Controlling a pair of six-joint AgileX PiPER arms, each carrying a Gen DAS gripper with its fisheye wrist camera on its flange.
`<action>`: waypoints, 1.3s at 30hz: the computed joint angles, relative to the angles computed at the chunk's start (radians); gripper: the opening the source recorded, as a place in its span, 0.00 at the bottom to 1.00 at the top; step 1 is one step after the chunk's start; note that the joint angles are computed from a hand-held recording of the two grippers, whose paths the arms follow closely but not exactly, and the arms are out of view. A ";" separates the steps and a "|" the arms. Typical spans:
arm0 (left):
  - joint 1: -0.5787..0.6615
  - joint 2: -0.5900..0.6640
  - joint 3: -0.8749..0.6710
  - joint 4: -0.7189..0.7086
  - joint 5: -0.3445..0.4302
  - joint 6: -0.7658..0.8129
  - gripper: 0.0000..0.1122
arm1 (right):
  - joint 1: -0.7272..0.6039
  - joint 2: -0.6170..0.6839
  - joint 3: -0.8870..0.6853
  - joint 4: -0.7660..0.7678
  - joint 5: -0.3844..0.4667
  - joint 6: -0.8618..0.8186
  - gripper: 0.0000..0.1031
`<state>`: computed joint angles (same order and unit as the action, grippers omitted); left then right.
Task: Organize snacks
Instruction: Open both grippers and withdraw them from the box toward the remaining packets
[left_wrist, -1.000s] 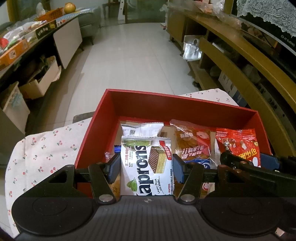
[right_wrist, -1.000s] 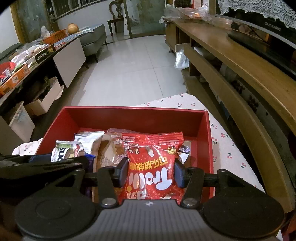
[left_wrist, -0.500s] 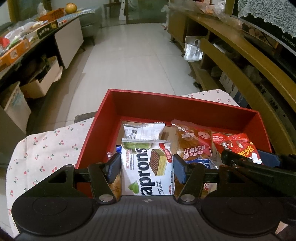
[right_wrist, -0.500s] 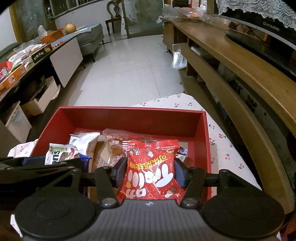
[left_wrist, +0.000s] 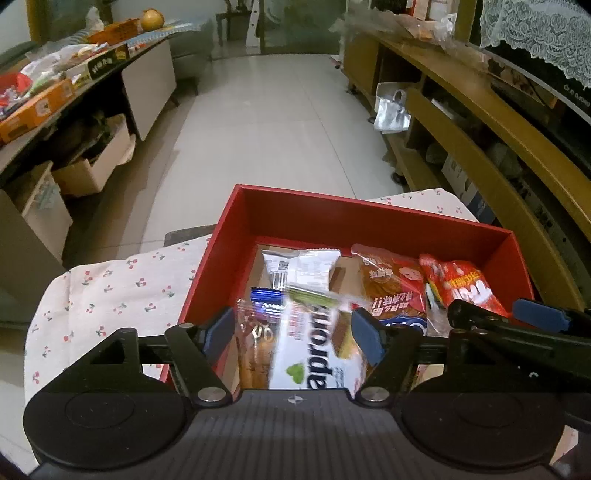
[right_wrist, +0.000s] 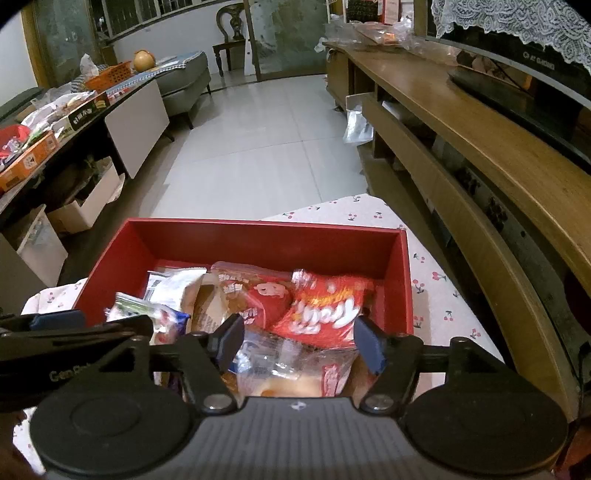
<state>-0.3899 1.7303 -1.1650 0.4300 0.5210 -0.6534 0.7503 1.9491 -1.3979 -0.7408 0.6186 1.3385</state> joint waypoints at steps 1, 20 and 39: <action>0.000 -0.004 0.002 -0.001 0.001 0.001 0.68 | 0.004 -0.004 0.003 -0.004 0.002 0.006 0.70; -0.021 -0.184 0.141 -0.030 -0.016 0.003 0.71 | 0.105 -0.160 0.155 -0.123 0.040 0.190 0.71; -0.053 -0.233 0.332 -0.209 -0.021 0.133 0.76 | 0.182 -0.272 0.342 0.021 0.028 0.155 0.77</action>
